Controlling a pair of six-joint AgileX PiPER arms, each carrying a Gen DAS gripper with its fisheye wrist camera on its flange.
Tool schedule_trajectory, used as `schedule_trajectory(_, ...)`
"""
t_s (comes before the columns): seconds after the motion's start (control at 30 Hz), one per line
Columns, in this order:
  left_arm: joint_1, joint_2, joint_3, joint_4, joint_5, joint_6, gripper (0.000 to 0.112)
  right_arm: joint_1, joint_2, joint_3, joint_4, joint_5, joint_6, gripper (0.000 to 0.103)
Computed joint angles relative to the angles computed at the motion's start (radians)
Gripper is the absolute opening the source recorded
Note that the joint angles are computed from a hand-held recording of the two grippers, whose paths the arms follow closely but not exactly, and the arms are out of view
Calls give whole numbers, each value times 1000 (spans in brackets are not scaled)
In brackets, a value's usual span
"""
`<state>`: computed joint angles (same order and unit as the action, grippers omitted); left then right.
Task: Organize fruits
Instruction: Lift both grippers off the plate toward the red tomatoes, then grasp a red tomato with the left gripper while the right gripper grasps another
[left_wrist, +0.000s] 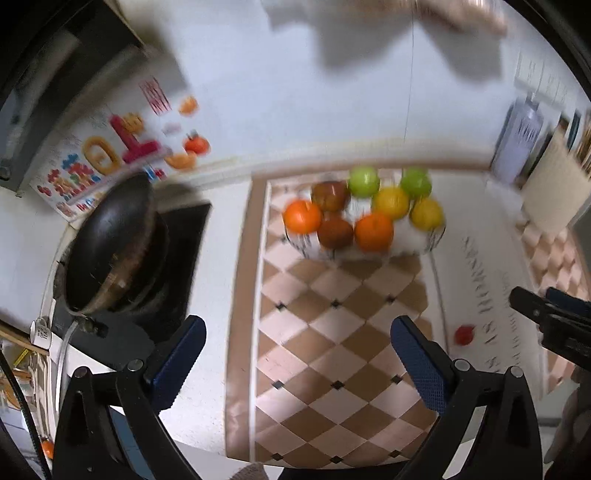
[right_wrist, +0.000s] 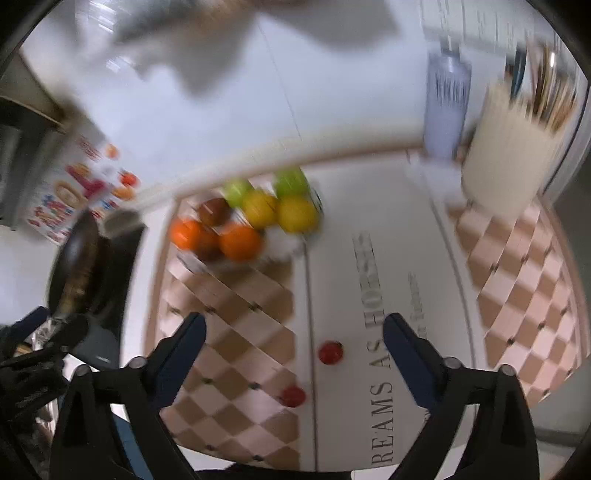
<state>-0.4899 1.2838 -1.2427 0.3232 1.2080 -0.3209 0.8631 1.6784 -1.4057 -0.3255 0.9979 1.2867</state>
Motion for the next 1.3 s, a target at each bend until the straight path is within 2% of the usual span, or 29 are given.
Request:
schedule_trajectory(0.03,-3,20,25,-2,-17,-9,102,-34,21,52,55,-61,-35,73)
schedule_trajectory(0.07,-7,48,50,-13,-31,-16,102,-61,39,100,103,-123,-63,69)
schedule_trajectory(0.13,-1,108,84,-56,-50,-12,102,-98,78,162,179,-214,-113,67)
schedule_trajectory(0.17,1,128,97,-73,-61,-10,102,-110,104,186,211,-256,-137,63)
schedule_trajectory(0.33,-13,234,135,-133,-91,-10,102,-146,189,240,318,-385,-221,54)
schedule_trajectory(0.37,-14,248,138,-152,-95,-5,102,-151,203,238,337,-397,-242,45)
schedule_trajectory(0.43,-18,270,142,-184,-105,6,102,-155,224,239,355,-415,-273,34)
schedule_trajectory(0.57,-28,290,149,-277,-123,51,102,-133,172,279,280,-422,-194,34)
schedule_trajectory(0.7,-45,319,157,-405,-135,130,100,-111,57,402,210,-446,-58,34)
schedule_trajectory(0.77,-73,334,162,-450,-146,160,93,-110,-1,472,202,-456,-9,34)
schedule_trajectory(0.83,-98,355,158,-486,-144,181,80,-101,-43,529,186,-459,44,34)
schedule_trajectory(0.97,-163,384,162,-511,-155,197,71,-95,-95,606,174,-467,102,34)
schedule_trajectory(1.03,-188,396,163,-517,-158,201,55,-84,-109,632,159,-476,141,34)
schedule_trajectory(1.17,-233,400,174,-503,-181,191,40,-76,-132,655,144,-475,171,34)
schedule_trajectory(1.2,-238,401,171,-502,-183,191,30,-73,-132,651,139,-471,175,34)
schedule_trajectory(1.3,-247,403,165,-501,-181,190,28,-70,-127,630,130,-460,171,34)
